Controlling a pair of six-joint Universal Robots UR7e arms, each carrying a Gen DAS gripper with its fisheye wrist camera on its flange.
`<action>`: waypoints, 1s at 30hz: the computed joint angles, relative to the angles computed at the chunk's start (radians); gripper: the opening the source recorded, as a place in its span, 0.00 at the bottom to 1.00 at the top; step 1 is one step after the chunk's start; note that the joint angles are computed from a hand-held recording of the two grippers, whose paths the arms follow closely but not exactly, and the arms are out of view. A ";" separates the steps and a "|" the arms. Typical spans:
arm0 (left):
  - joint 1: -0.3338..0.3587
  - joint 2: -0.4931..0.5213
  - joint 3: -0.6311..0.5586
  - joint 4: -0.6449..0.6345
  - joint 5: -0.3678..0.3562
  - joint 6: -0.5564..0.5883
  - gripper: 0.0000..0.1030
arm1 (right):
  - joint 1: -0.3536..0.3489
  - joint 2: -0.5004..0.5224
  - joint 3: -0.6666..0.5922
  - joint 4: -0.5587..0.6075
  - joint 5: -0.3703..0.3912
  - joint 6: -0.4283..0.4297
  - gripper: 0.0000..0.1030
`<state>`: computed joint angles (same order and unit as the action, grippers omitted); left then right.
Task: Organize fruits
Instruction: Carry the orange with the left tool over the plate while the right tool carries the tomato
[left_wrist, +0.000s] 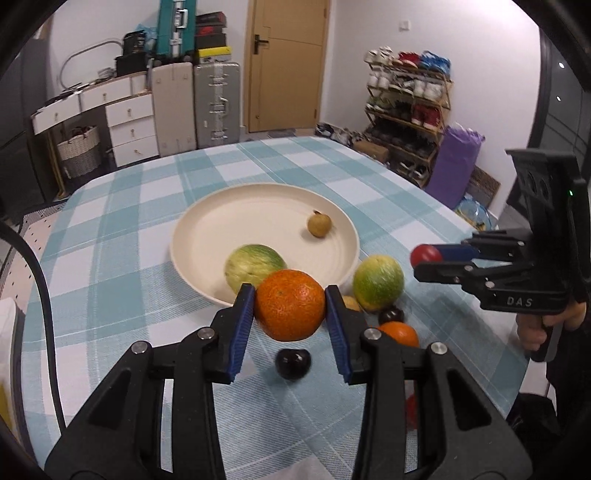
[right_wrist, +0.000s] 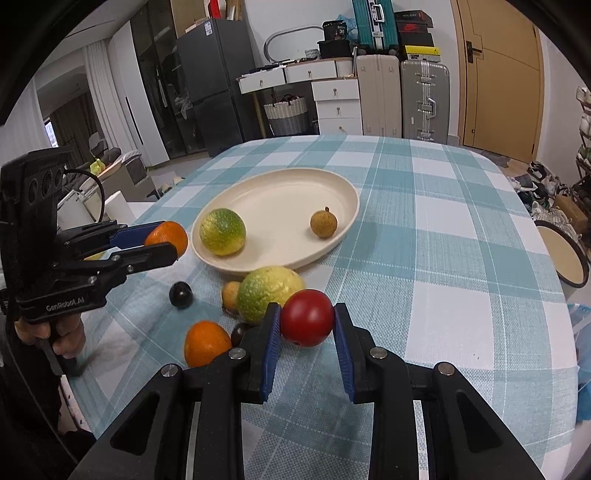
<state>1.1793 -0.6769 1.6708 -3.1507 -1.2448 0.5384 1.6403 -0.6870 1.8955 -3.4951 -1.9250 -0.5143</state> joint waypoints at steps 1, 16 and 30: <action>0.003 -0.002 -0.002 -0.011 -0.001 -0.005 0.34 | 0.002 0.001 -0.003 -0.002 0.002 -0.004 0.28; 0.031 0.015 -0.082 -0.036 0.019 -0.060 0.34 | 0.018 0.021 -0.073 -0.006 0.040 -0.002 0.28; 0.045 0.091 -0.219 0.000 0.043 -0.072 0.34 | 0.012 0.057 -0.158 0.075 0.038 0.013 0.28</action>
<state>1.2243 -0.5856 1.4515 -3.1502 -1.2014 0.4668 1.6525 -0.6298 1.7374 -3.4203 -1.8865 -0.5009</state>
